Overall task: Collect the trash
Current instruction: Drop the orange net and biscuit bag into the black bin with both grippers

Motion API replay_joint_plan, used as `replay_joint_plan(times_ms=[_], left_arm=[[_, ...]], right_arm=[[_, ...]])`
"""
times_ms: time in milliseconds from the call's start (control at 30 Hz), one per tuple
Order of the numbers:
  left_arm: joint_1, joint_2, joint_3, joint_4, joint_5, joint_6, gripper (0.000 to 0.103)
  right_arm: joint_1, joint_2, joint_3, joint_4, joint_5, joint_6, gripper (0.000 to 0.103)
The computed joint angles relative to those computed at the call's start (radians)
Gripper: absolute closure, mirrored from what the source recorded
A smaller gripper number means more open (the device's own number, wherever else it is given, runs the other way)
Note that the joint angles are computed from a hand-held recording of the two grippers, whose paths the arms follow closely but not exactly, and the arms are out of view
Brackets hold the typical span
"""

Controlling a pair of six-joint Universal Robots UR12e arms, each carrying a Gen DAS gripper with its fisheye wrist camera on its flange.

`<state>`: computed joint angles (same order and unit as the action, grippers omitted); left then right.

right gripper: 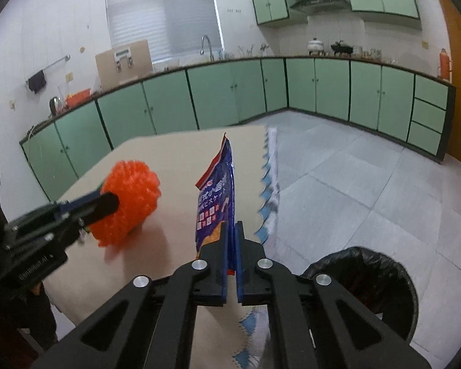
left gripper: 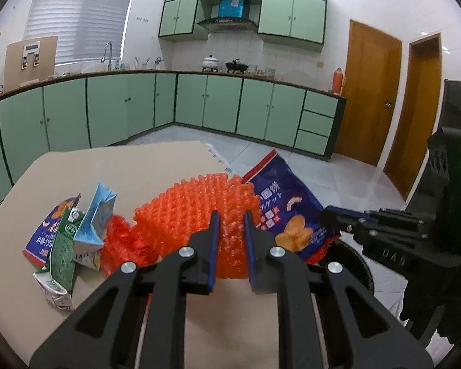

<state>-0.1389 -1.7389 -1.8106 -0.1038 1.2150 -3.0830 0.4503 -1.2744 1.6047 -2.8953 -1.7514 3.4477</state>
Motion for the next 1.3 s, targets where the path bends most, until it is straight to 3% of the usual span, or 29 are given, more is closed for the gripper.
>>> replay_joint_plan(times_ms=[300, 667, 1100, 1300], left_arm=[[-0.043, 0.002, 0.012, 0.082, -0.069, 0.021, 0.089], [-0.138, -0.065, 0.081, 0.065, -0.167, 0.050, 0.089], [-0.218, -0.170, 0.153, -0.004, -0.127, 0.063, 0.089], [-0.239, -0.206, 0.191, -0.085, -0.102, 0.074, 0.089]], right_arm=[[-0.004, -0.057, 0.045, -0.063, -0.085, 0.003, 0.099], [-0.030, -0.148, 0.157, -0.050, -0.235, 0.106, 0.099], [-0.092, -0.211, 0.271, 0.013, -0.308, 0.269, 0.099], [-0.124, -0.212, 0.302, 0.049, -0.275, 0.315, 0.099]])
